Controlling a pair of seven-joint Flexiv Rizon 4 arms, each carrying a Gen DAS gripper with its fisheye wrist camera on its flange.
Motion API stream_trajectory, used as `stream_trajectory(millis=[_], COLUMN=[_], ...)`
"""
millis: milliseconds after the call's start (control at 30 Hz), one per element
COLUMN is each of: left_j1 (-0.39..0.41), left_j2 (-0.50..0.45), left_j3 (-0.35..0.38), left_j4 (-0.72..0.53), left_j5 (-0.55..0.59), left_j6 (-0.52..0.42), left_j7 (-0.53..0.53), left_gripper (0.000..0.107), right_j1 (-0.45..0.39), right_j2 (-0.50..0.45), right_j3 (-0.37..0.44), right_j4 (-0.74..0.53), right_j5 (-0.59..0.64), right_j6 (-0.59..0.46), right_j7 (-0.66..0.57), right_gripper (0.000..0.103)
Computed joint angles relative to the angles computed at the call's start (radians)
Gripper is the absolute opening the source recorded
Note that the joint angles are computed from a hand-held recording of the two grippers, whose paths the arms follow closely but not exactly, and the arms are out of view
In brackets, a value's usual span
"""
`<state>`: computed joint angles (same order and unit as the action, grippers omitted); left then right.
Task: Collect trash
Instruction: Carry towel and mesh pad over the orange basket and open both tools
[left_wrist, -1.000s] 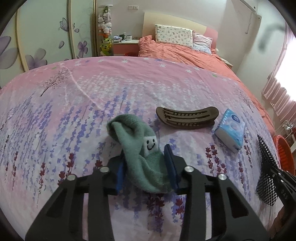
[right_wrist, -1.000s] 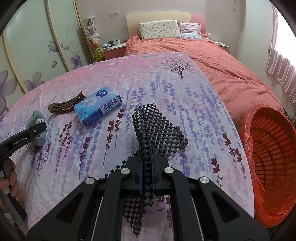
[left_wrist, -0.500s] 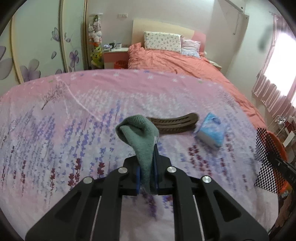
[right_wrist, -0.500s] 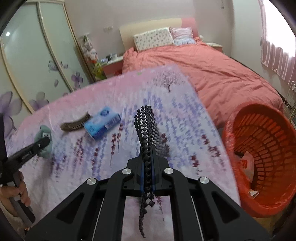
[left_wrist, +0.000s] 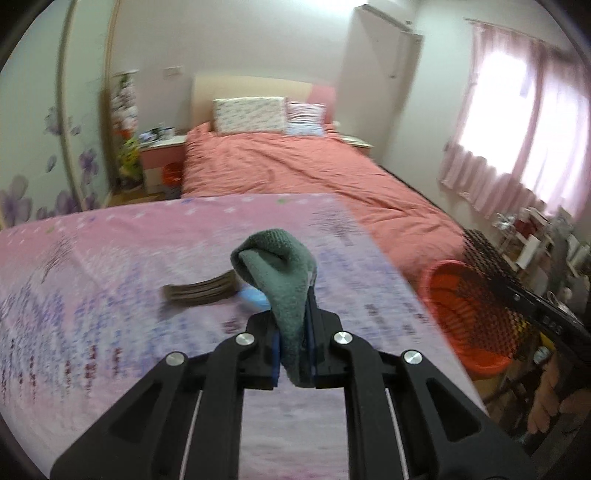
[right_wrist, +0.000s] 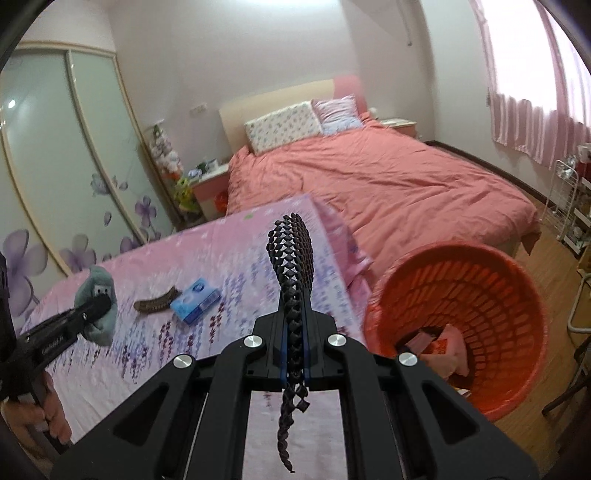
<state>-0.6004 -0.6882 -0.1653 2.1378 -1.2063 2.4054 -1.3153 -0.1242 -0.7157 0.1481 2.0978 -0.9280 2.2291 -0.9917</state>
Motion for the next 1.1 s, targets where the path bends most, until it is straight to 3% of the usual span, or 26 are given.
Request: stream_trajectory(millis=[233, 500, 667, 767, 833, 900, 967, 1033, 1100], left_j1=[-0.010, -0.053, -0.154, -0.216, -0.235, -0.269, -0.275, -0.282, -0.279], left_j2=[-0.065, -0.212, -0.328, -0.400, -0.439, -0.493, -0.517, -0.534, -0.529], left_j3=[-0.006, 0.040, 0.184, 0.314, 0.377, 0.495, 0.546, 0.595, 0.598], left_j4=[-0.180, -0.473, -0.683, -0.781, -0.824, -0.875, -0.893, -0.898, -0.870], left_j5=[0.096, 0.151, 0.077, 0.051, 0.066, 0.087, 0.116, 0.143, 0.160], left_j6=[-0.076, -0.275, -0.465, -0.590, -0.650, -0.741, -0.785, -0.825, -0.821], left_j7=[0.075, 0.184, 0.246, 0.210, 0.162, 0.067, 0.007, -0.057, -0.086], left_gripper=[0.012, 0.012, 0.013, 0.015, 0.023, 0.042, 0.047, 0.050, 0.053], right_j1=[-0.042, -0.104, -0.152, -0.184, -0.193, -0.187, -0.171, -0.155, -0.126], right_j2=[-0.017, -0.093, -0.157, -0.200, -0.232, -0.248, -0.259, -0.263, -0.253], right_j3=[-0.021, -0.035, -0.026, -0.019, -0.022, -0.040, -0.065, -0.089, -0.114], right_j4=[-0.030, -0.132, -0.230, -0.300, -0.354, -0.382, -0.399, -0.400, -0.372], right_j5=[0.031, -0.003, -0.069, -0.148, -0.205, -0.236, -0.240, -0.233, -0.179], right_j6=[0.035, 0.013, -0.018, -0.032, -0.043, -0.049, -0.052, -0.049, -0.051], right_j7=[0.021, 0.121, 0.229, 0.323, 0.401, 0.453, 0.480, 0.476, 0.430], right_gripper=[0.006, 0.006, 0.006, 0.006, 0.007, 0.024, 0.037, 0.042, 0.046])
